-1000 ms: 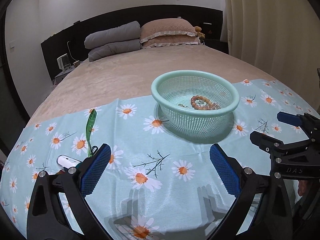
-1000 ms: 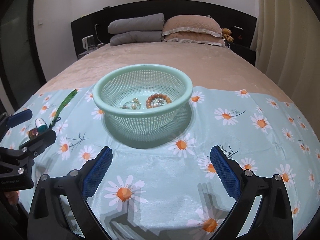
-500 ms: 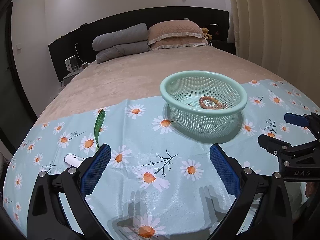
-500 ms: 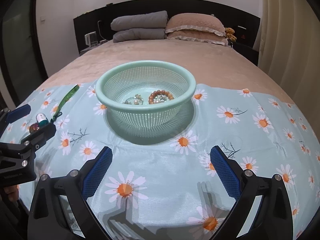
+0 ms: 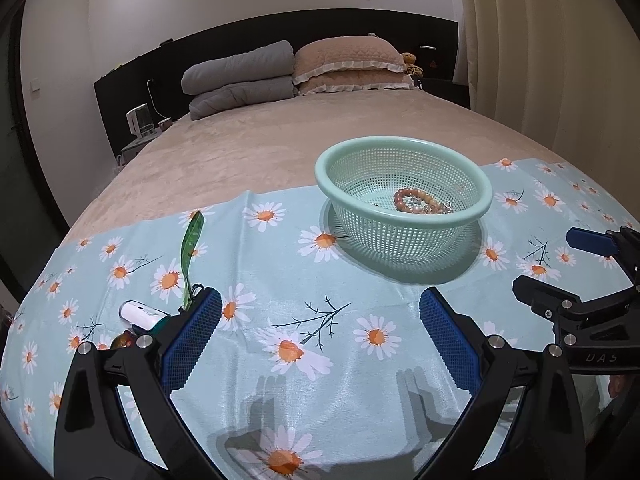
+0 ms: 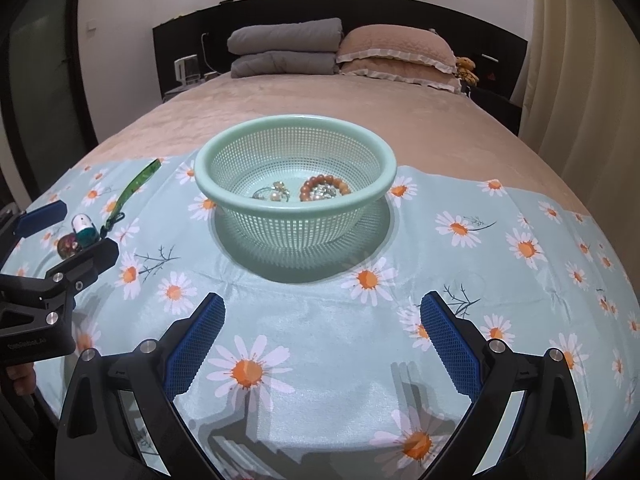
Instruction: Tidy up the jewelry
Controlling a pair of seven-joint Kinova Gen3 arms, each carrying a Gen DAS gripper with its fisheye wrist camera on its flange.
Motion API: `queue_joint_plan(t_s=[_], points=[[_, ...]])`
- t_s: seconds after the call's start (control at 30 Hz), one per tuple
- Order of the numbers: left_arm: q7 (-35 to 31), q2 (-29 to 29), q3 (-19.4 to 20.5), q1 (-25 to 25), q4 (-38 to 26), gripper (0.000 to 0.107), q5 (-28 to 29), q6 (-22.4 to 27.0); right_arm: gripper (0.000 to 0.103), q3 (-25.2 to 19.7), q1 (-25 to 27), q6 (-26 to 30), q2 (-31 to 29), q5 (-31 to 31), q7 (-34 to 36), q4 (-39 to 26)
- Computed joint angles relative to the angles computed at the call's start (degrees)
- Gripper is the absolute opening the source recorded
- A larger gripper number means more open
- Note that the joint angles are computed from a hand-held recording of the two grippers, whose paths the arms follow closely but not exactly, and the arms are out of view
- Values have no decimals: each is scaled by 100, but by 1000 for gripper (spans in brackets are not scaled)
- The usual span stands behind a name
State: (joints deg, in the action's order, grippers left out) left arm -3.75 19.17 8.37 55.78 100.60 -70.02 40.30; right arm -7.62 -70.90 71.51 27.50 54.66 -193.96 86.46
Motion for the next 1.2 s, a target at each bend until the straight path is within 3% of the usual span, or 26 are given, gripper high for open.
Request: queue_joint_plan(t_s=[0.17, 0.43, 1.2], points=[[-148, -31, 31, -89, -13, 97, 211, -125, 94, 9, -43, 116, 16, 25, 10, -39], [149, 58, -30, 169, -65, 97, -100, 345, 94, 2, -18, 145, 18, -26, 22, -29], [-144, 101, 48, 221, -165, 97, 24, 516, 94, -23, -9, 200, 13, -49, 9, 2]])
